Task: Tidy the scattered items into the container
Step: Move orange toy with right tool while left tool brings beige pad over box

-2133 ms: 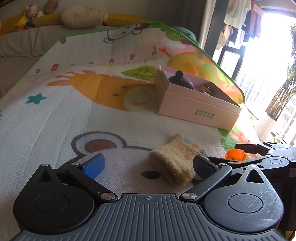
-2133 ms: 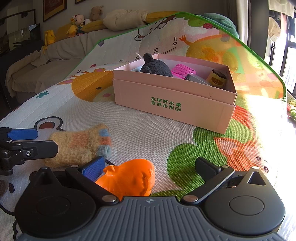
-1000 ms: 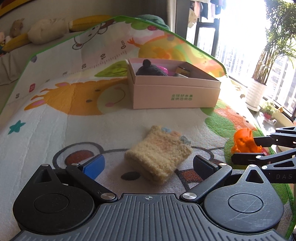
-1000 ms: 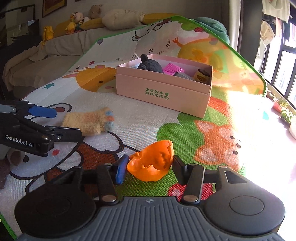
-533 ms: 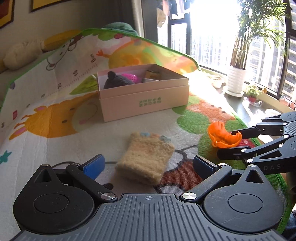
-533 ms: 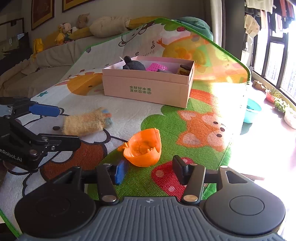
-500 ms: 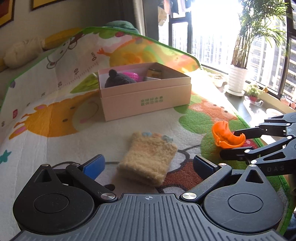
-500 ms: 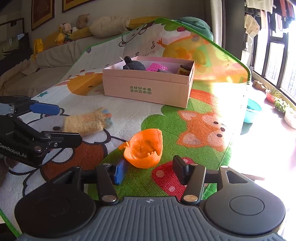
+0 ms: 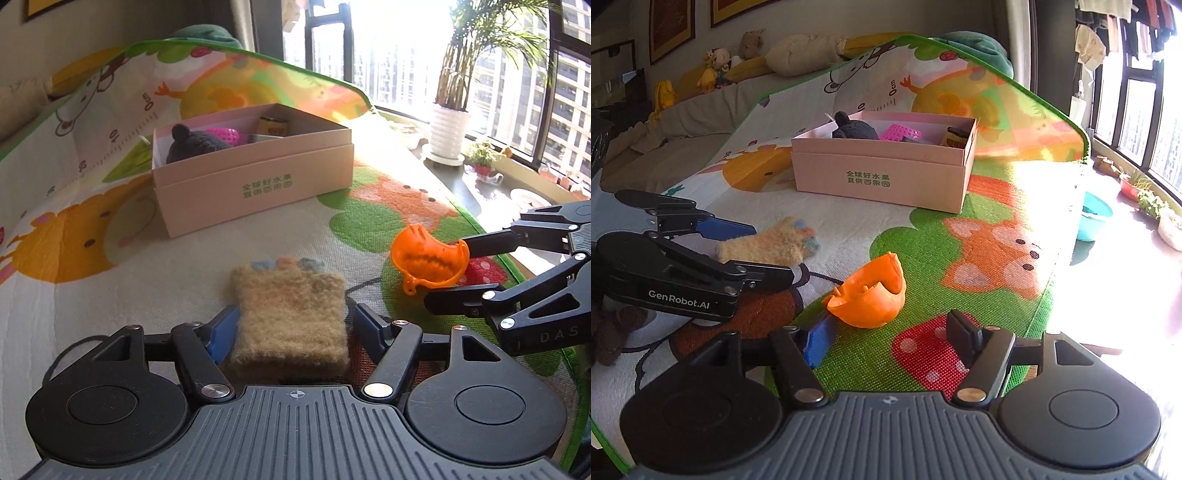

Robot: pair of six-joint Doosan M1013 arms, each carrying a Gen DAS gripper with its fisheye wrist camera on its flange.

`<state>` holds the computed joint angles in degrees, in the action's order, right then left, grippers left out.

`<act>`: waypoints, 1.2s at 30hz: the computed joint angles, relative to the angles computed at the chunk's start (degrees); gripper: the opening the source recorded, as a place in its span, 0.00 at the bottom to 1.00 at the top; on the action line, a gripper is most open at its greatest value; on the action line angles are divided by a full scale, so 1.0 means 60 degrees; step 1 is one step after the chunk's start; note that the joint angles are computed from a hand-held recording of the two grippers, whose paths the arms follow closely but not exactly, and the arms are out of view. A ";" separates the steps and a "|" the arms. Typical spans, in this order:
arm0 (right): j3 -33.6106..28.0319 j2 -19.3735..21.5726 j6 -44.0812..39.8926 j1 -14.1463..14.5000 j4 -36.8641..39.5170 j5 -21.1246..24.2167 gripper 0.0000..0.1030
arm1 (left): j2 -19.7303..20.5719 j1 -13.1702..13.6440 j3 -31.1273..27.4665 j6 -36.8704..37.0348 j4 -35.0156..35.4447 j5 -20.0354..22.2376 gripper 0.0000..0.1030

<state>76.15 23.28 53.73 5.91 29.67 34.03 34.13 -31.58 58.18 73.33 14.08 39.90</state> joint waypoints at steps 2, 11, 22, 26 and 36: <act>0.0010 -0.0006 -0.0029 0.0004 0.0010 -0.0003 0.65 | -0.0111 -0.0015 0.0117 0.0485 -0.0514 0.0015 0.73; -0.0149 0.0113 -0.0218 0.0137 -0.0313 -0.0396 0.63 | 0.0151 -0.0093 -0.0223 -0.0714 0.0450 0.0260 0.86; -0.0501 0.0155 -0.0443 -0.0036 -0.0077 0.0443 0.50 | -0.0068 -0.0255 -0.0027 -0.0075 0.0683 0.0147 0.61; -0.0467 -0.0001 -0.0430 -0.0175 0.0019 0.0729 0.50 | -0.0260 -0.0392 0.0116 -0.0068 0.1299 -0.0058 0.61; -0.0930 0.0005 -0.0914 -0.0246 0.0305 0.0465 0.50 | 0.0601 -0.0005 -0.1858 0.0229 0.1842 -0.0042 0.61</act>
